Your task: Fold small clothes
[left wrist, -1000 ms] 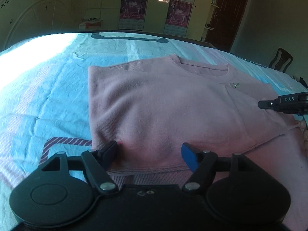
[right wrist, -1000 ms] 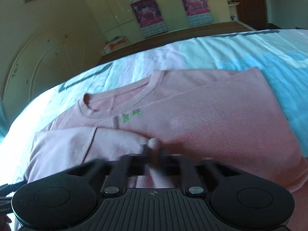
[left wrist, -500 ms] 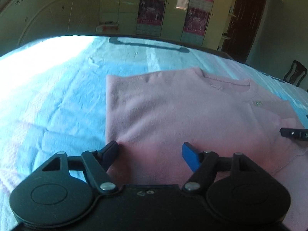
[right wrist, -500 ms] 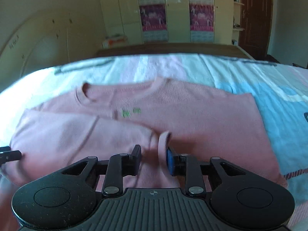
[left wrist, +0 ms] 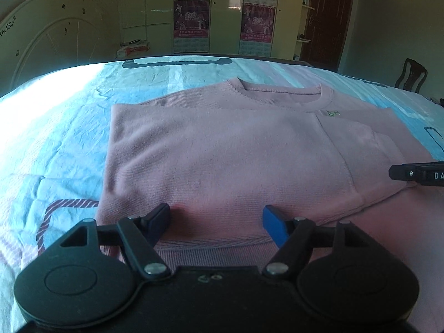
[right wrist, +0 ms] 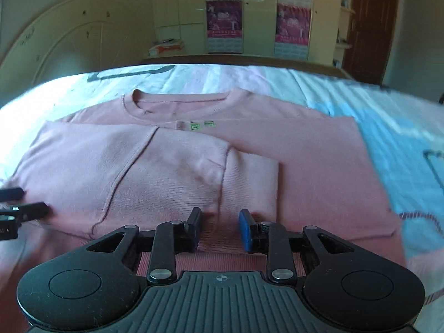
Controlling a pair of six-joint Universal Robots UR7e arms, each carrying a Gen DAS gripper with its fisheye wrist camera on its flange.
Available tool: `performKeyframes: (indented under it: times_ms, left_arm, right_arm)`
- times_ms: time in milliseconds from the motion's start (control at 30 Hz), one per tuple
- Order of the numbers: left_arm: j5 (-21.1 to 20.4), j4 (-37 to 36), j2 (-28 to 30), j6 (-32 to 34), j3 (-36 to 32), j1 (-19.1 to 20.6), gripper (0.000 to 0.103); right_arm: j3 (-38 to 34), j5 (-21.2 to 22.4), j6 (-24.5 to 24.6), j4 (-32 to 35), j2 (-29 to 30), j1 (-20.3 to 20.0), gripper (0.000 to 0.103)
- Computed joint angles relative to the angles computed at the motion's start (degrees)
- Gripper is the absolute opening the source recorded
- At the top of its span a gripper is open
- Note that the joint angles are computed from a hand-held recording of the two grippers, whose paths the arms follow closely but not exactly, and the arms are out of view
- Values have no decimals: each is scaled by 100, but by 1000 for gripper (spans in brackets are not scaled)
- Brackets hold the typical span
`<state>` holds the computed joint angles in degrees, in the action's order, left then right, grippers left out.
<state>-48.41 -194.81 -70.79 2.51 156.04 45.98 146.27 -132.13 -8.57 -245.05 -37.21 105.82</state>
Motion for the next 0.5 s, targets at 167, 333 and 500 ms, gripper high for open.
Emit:
performKeyframes:
  times_ms: [167,333,500]
  left_arm:
    - [177,248,-146,-158,94,-140,72]
    - [72,326,-180,-31,11,-24,74]
    - [96,277,-143,-24,4,-10,75]
  right_arm:
    - [-68,-138,-247,-93,-38,462,29]
    - [-202,-352,-136,320,112,225,30]
    - [-302,-563,-111,520,136,321,30]
